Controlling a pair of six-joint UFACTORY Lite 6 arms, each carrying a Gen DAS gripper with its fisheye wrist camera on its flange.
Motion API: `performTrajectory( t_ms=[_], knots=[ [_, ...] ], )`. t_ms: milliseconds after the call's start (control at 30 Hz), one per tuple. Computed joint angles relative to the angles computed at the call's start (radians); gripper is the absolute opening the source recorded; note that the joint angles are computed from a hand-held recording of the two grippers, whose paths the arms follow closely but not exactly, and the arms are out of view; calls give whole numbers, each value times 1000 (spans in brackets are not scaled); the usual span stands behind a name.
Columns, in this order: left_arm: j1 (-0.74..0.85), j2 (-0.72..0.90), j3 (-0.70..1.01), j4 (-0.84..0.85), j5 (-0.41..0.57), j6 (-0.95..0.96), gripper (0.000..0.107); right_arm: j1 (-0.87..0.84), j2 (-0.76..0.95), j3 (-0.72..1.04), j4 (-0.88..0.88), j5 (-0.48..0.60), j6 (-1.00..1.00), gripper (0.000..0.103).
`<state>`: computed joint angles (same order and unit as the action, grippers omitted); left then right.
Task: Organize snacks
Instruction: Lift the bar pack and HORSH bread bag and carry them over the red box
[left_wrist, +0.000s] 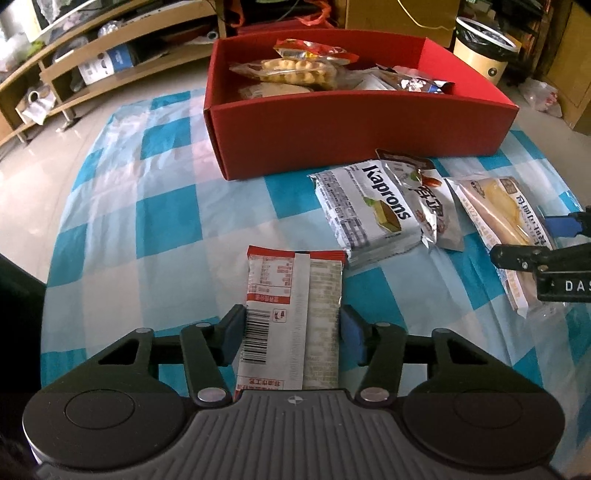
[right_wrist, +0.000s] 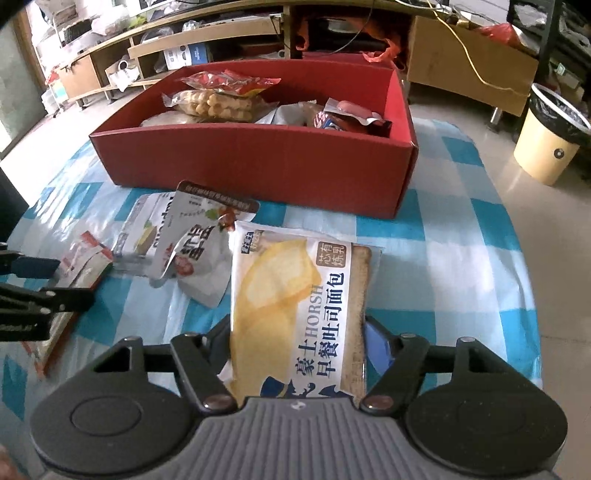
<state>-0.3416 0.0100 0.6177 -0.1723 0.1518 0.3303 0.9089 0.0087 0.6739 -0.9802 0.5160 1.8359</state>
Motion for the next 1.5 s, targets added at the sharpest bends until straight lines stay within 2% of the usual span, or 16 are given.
performTrajectory(
  t_ms=[267, 500, 667, 800, 900, 1000, 1400, 1500],
  knots=[
    [-33, -33, -30, 100, 1, -101, 57, 57, -45, -18, -11, 35, 48, 66],
    [-45, -60, -48, 93, 7, -97, 56, 80, -69, -29, -17, 46, 79, 65],
    [-17, -100, -61, -34, 36, 30, 56, 103, -75, -35, -11, 48, 97, 65],
    [12, -132, -83, -68, 61, 62, 56, 122, -77, -44, -21, 44, 127, 65],
    [5, -126, -94, 36, 58, -46, 56, 141, -78, -55, -34, 39, 160, 65],
    [-34, -137, -109, 231, 43, -246, 56, 155, -79, -66, -45, 33, 187, 65],
    [-68, -215, -130, 325, 40, -349, 56, 188, -94, -49, -42, 78, 188, 65],
    [-67, -224, -123, 291, 41, -318, 56, 193, -94, -34, -46, 96, 179, 65]
  ],
)
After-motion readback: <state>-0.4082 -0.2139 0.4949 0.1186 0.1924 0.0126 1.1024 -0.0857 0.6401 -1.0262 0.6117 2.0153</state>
